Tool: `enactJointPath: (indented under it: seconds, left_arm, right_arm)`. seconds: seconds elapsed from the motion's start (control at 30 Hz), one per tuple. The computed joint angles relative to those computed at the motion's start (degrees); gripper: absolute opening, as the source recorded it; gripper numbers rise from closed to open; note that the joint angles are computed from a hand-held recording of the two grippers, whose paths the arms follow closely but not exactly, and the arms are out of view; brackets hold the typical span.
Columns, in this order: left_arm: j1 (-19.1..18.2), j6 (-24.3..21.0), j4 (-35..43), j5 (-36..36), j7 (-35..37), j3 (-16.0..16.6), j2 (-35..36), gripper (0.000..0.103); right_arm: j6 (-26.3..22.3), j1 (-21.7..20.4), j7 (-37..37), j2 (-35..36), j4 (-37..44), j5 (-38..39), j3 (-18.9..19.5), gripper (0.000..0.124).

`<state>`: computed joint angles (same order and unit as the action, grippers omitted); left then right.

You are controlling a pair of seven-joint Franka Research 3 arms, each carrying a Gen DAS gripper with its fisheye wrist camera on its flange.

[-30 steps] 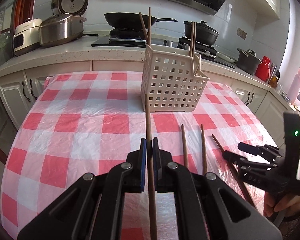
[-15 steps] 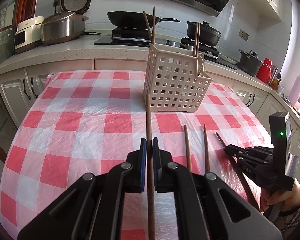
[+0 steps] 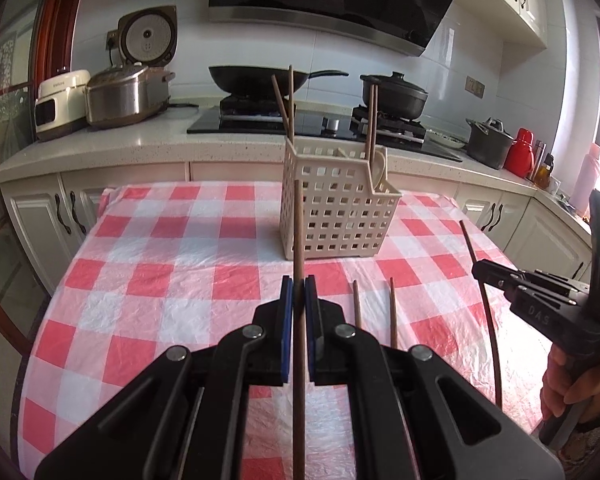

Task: Organize utensils
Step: 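Lift both held chopsticks upright and carry them over the white basket, then lower both chopsticks into the basket and open both grippers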

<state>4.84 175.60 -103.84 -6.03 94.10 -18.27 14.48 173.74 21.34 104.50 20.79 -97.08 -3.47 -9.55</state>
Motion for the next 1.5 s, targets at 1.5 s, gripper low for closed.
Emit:
enactJointPath:
  seconds: [1.5]
  left_arm:
    - [-1.4,1.3,13.4,3.1,2.7,-0.2,0.6,0.006]
  right_arm:
    - [8.5,11.7,-3.8,3.8,13.6,3.6,-14.7,0.006]
